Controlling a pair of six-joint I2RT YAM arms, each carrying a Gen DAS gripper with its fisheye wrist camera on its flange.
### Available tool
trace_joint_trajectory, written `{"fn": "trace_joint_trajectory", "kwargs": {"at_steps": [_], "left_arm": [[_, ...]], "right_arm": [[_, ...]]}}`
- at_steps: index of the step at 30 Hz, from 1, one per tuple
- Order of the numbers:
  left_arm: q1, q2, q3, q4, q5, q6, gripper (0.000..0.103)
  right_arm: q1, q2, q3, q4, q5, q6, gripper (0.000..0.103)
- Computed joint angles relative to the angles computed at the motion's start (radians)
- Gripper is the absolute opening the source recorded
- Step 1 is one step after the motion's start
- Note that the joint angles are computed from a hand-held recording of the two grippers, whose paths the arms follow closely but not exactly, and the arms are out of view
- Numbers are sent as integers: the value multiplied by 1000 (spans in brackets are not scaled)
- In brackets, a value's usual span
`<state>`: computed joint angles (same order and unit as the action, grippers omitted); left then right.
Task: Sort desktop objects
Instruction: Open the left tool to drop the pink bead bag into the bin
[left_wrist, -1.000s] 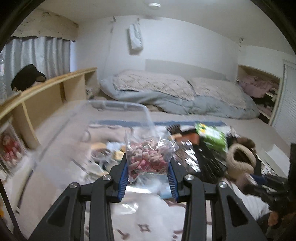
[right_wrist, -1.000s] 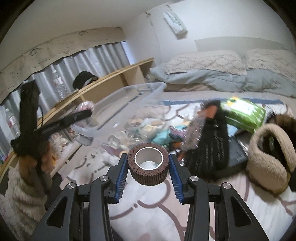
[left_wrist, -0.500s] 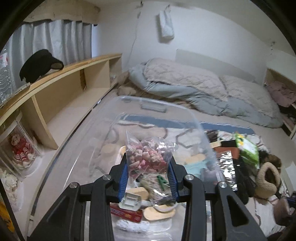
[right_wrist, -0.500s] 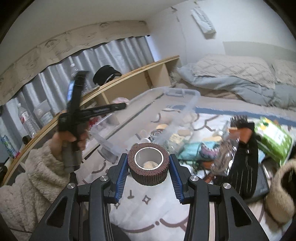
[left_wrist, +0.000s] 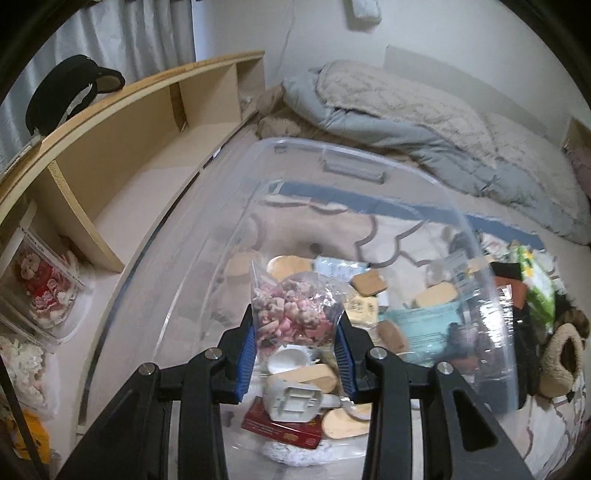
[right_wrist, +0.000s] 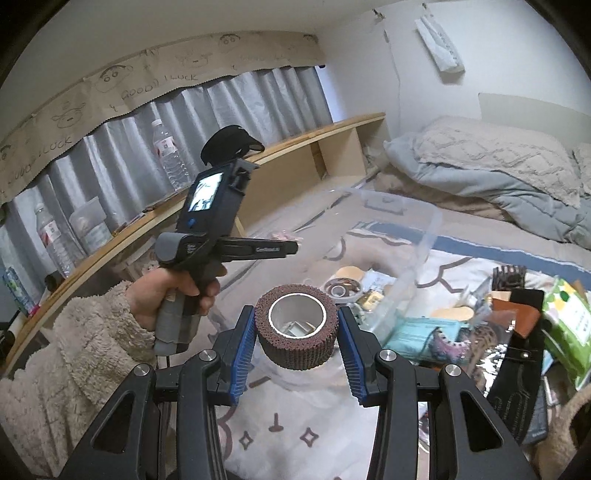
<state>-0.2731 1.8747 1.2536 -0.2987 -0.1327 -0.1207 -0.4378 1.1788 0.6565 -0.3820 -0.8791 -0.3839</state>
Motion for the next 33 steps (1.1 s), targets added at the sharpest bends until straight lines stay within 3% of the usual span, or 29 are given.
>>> {"fn": "trace_joint_trajectory", "kwargs": {"at_steps": [4, 6, 7, 8, 15, 20, 24, 29, 33], "left_arm": [[29, 66, 91, -102, 55, -11, 40], [24, 65, 95, -110, 27, -9, 56], [20, 57, 87, -99, 11, -9, 70], [19, 42, 71, -81, 6, -7, 75], [5, -12, -10, -9, -6, 20, 77], [-23, -58, -104, 81, -73, 49, 77], [-36, -97, -177, 176, -115, 65, 77], [-32, -105, -204, 214, -117, 51, 77], [-24, -118, -230, 242, -102, 35, 77]], "right_arm": [[71, 50, 16, 55, 40, 69, 44], [98, 68, 23, 72, 57, 93, 44], [108, 75, 24, 81, 66, 100, 44], [119, 80, 24, 90, 75, 109, 44], [164, 131, 42, 118, 120, 151, 44], [202, 199, 91, 102, 158, 183, 44], [252, 297, 175, 42, 210, 236, 44], [285, 433, 281, -54, 245, 301, 44], [303, 457, 307, -97, 289, 314, 44]]}}
